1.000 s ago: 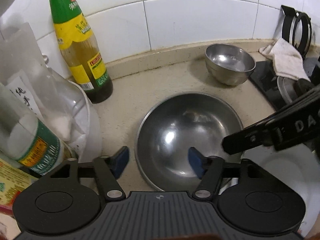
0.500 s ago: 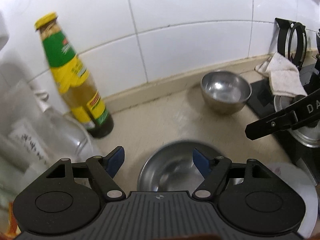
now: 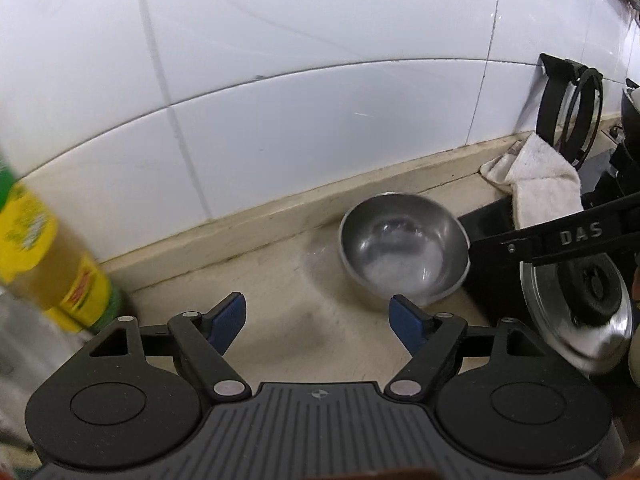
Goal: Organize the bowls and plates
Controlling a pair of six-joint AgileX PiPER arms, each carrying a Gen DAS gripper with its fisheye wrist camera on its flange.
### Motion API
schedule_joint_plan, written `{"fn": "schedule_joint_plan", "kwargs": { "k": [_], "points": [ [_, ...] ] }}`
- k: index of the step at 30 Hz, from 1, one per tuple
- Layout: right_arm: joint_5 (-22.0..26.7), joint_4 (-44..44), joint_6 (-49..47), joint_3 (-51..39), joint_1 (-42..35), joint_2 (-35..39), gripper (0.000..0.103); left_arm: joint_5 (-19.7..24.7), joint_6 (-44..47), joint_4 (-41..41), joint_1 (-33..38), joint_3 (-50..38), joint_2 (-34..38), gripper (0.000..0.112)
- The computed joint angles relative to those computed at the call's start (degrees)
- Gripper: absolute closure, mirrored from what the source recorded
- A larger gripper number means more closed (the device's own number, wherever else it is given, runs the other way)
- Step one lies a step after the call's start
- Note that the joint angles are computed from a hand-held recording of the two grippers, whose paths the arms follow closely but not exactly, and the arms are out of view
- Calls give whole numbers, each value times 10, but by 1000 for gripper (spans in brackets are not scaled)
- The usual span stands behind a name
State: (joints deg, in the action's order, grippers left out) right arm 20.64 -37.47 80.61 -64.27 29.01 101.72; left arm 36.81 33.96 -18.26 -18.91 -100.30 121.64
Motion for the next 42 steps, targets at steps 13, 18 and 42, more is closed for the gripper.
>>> {"fn": "schedule_joint_plan", "kwargs": {
  "k": [13, 18, 42],
  "points": [
    [-2, 192, -226, -85, -76, 102, 68, 108, -97, 102, -50, -267, 192, 44],
    [-27, 261, -309, -77, -81, 107, 81, 134, -91, 112, -56, -307, 224, 58],
    [-67, 348, -392, -42, -82, 82, 91, 61, -39, 72, -49, -187, 144, 66]
  ]
}}
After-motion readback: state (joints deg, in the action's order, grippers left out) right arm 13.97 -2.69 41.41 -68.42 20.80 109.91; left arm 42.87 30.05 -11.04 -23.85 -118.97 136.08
